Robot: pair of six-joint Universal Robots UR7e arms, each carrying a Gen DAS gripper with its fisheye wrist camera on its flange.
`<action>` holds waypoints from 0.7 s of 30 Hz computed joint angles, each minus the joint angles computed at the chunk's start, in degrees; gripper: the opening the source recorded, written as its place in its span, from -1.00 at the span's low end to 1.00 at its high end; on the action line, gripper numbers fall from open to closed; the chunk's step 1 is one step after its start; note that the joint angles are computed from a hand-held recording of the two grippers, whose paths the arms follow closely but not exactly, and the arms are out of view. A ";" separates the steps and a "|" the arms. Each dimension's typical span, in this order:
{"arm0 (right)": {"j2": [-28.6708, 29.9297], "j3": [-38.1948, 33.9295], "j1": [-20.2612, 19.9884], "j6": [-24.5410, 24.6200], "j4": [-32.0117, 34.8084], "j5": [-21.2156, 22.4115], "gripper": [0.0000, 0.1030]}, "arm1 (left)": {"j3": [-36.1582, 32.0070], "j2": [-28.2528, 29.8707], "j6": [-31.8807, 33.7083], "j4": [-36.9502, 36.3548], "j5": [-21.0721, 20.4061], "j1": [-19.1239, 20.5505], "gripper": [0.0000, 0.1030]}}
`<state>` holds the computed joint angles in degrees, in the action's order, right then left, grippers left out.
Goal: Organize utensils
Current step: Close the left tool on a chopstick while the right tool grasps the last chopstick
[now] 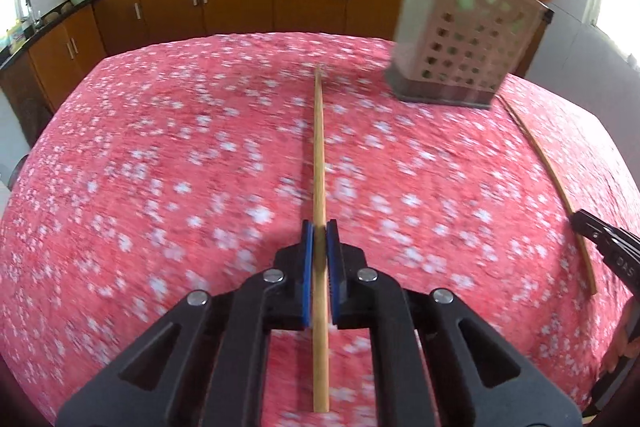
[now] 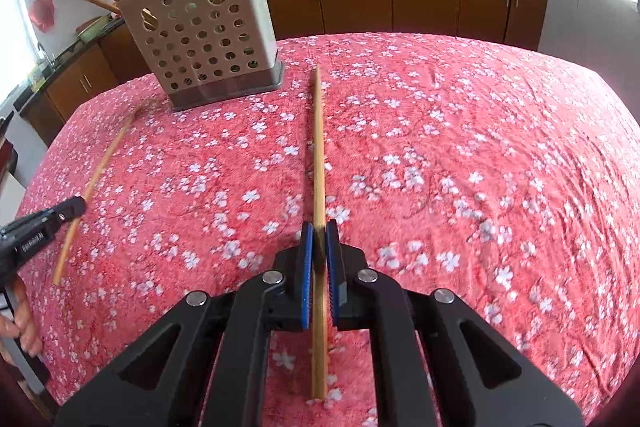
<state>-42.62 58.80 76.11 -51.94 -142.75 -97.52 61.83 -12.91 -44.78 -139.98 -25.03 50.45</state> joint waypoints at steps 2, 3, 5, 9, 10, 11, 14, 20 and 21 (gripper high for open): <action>1.40 -1.93 0.29 0.34 -0.71 -0.79 -0.85 | 0.47 -0.58 -0.40 0.47 0.61 0.42 -0.83; 1.98 -2.92 0.37 0.62 -0.81 -1.06 -0.85 | 0.95 -1.04 -0.08 -0.05 0.88 0.76 -0.82; 3.60 -5.63 0.59 1.40 -0.82 -1.75 -0.85 | 1.31 -1.46 0.18 -0.44 1.31 1.15 -0.82; 5.92 -9.63 0.82 2.11 -0.11 -2.79 -0.85 | 1.98 -1.76 2.74 -3.72 1.61 1.71 -0.82; 6.08 -9.80 0.79 1.90 -0.33 -2.67 -0.84 | 2.32 -1.91 3.31 -4.92 1.24 1.80 -0.82; 6.16 -9.80 0.79 1.68 -0.54 -2.61 -0.83 | 2.36 -1.89 3.72 -5.59 1.08 1.92 -0.82; 6.66 -10.56 0.85 1.62 -0.30 -2.74 -0.83 | 2.82 -2.03 4.22 -7.09 0.58 1.93 -0.82; 6.76 -10.57 0.96 1.27 -0.80 -3.17 -0.82 | 3.52 -2.14 4.80 -9.24 -0.08 1.95 -0.81; 6.75 -10.37 0.93 1.09 -1.06 -3.19 -0.82 | 3.44 -2.11 4.85 -9.14 -0.02 2.01 -0.81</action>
